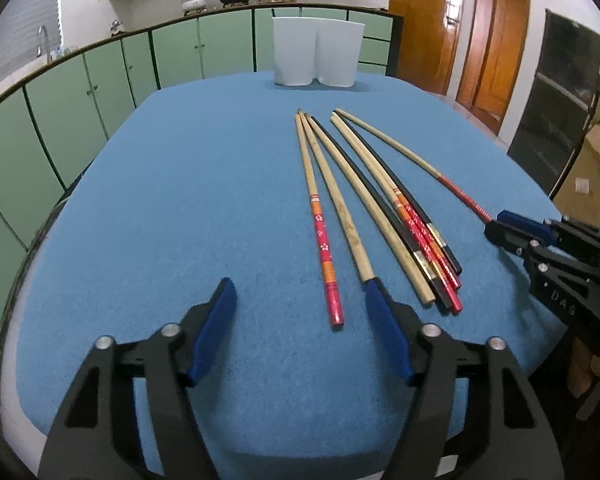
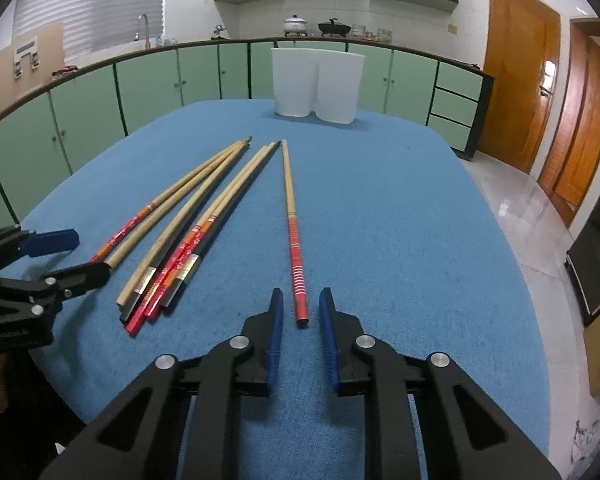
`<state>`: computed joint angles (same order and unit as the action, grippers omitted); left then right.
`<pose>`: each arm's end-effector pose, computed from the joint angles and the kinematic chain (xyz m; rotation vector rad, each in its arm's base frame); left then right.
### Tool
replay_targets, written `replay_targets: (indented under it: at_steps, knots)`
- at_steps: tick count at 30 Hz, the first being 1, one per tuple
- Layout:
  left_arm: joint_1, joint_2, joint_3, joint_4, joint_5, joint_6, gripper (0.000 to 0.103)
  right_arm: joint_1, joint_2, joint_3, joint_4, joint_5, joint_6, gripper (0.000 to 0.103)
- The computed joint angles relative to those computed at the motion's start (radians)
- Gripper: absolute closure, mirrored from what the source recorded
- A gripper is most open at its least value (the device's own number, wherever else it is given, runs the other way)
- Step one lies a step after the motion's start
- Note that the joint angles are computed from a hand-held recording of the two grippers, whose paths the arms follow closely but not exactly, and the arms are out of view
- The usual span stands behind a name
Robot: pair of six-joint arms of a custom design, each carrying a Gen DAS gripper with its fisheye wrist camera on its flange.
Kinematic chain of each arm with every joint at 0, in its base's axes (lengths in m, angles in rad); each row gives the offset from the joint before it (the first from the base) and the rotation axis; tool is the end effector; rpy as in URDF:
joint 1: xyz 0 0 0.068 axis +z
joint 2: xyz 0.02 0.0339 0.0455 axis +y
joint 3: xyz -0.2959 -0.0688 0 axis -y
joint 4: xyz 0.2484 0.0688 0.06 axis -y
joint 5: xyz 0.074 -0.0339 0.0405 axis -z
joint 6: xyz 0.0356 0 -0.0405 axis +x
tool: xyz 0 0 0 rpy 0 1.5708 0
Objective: Organize utensils
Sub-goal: 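Grasp a red-patterned chopstick with the right tool while the left tool grasps another, then carry the chopstick into the white holder while the left tool inserts its chopstick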
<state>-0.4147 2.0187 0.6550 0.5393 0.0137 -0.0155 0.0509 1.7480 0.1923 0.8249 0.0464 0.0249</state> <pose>0.3040 -0.1344 0.0690 0.4835 2.3573 -0.2172 0.2173 0.0094 0.0842 -0.0061 2.3007 -0.0144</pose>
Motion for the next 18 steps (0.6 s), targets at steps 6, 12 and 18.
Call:
replay_targets:
  at_steps: [6, 12, 18]
  knots:
    - [0.036, -0.005, -0.022, 0.025, 0.046, -0.023, 0.093, 0.009, 0.004, -0.004, 0.008, 0.028, 0.022, 0.085]
    - [0.063, -0.023, -0.057, 0.050, 0.030, -0.060, 0.098, 0.005, -0.007, 0.000, -0.009, 0.030, 0.025, 0.085]
    - [0.084, -0.038, -0.075, 0.048, -0.028, -0.105, 0.092, 0.064, -0.005, -0.019, 0.006, 0.135, 0.099, 0.089]
